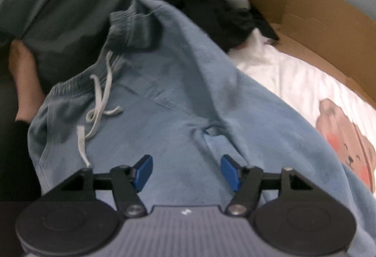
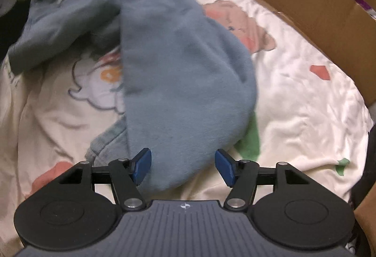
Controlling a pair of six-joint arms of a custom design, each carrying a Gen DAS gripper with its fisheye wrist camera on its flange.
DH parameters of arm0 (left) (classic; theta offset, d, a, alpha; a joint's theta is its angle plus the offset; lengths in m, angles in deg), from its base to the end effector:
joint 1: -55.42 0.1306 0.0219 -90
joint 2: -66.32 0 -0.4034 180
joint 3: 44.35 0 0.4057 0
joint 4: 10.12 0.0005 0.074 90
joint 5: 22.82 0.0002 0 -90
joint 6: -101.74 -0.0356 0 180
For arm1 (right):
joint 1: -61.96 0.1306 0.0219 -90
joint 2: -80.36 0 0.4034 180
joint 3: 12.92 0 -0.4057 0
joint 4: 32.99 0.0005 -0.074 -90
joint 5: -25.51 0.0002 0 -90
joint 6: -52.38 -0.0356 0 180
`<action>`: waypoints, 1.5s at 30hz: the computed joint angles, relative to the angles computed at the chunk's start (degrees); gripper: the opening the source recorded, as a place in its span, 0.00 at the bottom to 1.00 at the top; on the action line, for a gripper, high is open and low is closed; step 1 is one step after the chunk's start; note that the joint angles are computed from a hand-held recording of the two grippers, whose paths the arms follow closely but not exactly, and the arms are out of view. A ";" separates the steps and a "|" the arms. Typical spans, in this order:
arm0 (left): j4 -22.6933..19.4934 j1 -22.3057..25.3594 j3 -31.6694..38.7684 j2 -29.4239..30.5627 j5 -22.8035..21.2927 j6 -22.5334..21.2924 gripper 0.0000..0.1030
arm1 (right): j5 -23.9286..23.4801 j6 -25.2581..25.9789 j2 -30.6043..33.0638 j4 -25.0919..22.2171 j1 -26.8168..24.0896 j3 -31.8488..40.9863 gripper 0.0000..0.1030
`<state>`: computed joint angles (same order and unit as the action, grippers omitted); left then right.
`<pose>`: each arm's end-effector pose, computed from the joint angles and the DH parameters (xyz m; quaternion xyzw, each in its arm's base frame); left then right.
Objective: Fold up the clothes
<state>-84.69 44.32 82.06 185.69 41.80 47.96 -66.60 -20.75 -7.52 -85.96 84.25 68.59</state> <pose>0.6532 -0.1131 0.4337 -0.2499 0.9247 0.1211 0.2606 0.4477 0.1844 0.3608 -0.3302 0.9157 0.0287 0.2274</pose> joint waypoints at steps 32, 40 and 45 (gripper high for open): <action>12.35 3.37 -1.19 2.00 4.52 -2.73 0.67 | 3.21 4.94 -0.52 5.59 3.37 -0.55 0.69; 9.36 5.03 7.12 8.56 9.12 -8.66 0.67 | 8.77 7.50 0.52 5.55 4.78 -3.07 0.69; 9.78 5.86 7.47 9.05 17.31 -7.32 0.53 | 8.19 8.21 0.65 5.96 3.54 -3.22 0.48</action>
<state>-74.91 50.17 89.53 194.74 59.11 40.64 -58.40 -12.53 -6.87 -80.00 87.78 65.37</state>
